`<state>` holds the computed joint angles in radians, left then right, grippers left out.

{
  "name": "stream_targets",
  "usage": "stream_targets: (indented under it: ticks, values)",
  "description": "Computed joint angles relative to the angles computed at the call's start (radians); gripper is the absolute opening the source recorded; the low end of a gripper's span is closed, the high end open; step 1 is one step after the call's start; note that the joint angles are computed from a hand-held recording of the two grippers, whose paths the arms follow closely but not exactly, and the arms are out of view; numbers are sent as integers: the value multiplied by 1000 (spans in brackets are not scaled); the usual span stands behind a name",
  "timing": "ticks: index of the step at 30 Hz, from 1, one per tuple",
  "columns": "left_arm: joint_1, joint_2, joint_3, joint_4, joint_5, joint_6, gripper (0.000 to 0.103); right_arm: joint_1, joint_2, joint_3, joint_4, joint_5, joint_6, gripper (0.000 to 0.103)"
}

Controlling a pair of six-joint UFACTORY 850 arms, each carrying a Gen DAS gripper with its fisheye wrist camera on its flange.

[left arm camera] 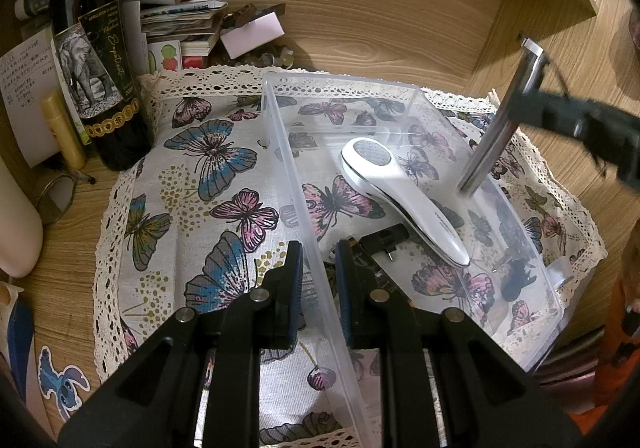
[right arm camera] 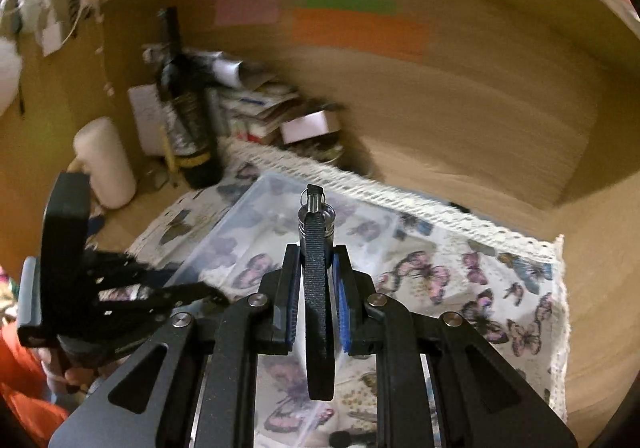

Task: Organize rigid objects
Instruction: 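Grasp the black strap item near the keys with the right tool and lift, then lower the black strap item into the box and open the right tool, then grasp the white plug adapter with the right tool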

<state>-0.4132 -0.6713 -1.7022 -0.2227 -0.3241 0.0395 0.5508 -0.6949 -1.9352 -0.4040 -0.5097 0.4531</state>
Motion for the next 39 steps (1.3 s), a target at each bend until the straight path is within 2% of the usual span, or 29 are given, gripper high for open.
stream_targets:
  ticks: [6, 11, 18, 20, 22, 26, 28, 31, 33, 35, 37, 39]
  values:
    - [-1, -5, -8, -6, -2, 3, 16, 0, -87, -101, 236, -141, -278, 14]
    - [-1, -5, -7, -9, -1, 7, 16, -3, -156, -183, 291, -224, -336, 14]
    - [0, -4, -6, -12, 0, 10, 16, -16, -223, -280, 320, -264, -324, 15]
    - [0, -5, -7, -14, -1, 12, 16, -20, -228, -288, 321, -267, -315, 19]
    - [0, -6, -8, -14, -1, 13, 17, -23, -211, -262, 313, -244, -294, 31]
    - [0, -8, -6, -19, 4, 20, 17, -26, -140, -170, 240, -173, -215, 38]
    - [-1, -11, -9, -22, 5, 21, 17, -29, -104, -124, 192, -142, -155, 45]
    - [0, -7, -6, -21, 4, 22, 17, -32, -34, -31, 70, -87, -10, 56]
    - [0, -8, -6, -27, 5, 31, 17, -33, 16, 36, -43, -65, 122, 59]
    - [0, -9, -7, -27, 6, 35, 17, -35, 72, 112, -161, -59, 266, 61]
    - [1, -9, -6, -30, 6, 39, 17, -30, 120, 180, -305, -83, 432, 68]
    - [1, -8, -6, -37, 6, 49, 17, -28, 155, 230, -402, -112, 550, 71]
